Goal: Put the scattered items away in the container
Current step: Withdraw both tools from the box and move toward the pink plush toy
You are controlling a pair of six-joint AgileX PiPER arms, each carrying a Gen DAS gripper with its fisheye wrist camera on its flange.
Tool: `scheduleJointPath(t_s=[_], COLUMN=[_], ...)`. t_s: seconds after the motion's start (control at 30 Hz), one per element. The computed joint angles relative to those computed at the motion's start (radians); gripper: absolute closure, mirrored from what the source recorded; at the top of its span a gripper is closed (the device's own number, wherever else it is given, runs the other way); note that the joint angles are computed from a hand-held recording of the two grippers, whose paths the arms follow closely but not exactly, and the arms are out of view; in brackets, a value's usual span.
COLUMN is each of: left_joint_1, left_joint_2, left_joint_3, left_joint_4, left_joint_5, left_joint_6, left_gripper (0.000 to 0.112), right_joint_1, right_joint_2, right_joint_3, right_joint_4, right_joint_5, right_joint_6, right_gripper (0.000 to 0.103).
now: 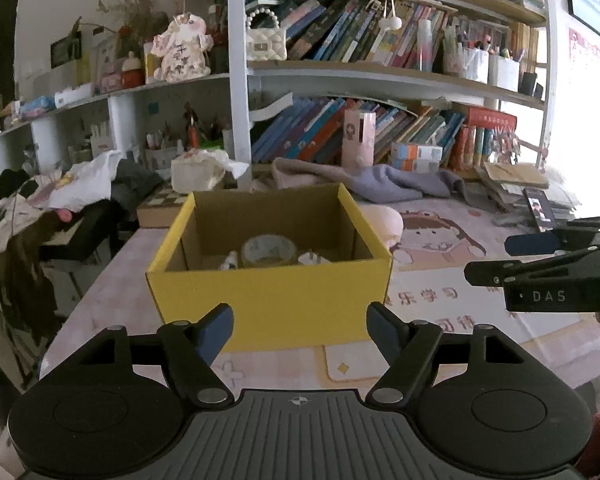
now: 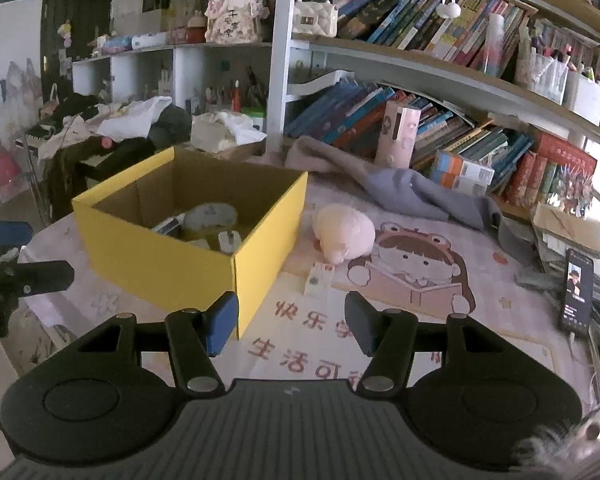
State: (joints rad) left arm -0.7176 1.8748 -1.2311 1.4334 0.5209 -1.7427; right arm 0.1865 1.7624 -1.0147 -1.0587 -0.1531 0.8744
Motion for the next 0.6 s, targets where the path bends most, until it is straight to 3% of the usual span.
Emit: scheduleJointPath(t_s=[0.27,0.6], left_joint_1=[-0.039,-0.047], left_joint_2=[-0.004,-0.005], left_joint_3=[0.031,0.057], left_joint_4=[-0.030,-0.031], left_joint_5=[-0.012,-0.051], left_joint_6=[0.048,0.017], left_gripper=[0.031,0.030], right_joint_1=[0.040,0.066], right_joint_2=[-0.037,-0.079], right_joint_3=[0.074,0.138], right_joint_4=[-0.152,-0.134], right_joint_5=[-0.004,0.039], right_joint_6=[0.127,0.111], right_gripper=[0.045,0.042])
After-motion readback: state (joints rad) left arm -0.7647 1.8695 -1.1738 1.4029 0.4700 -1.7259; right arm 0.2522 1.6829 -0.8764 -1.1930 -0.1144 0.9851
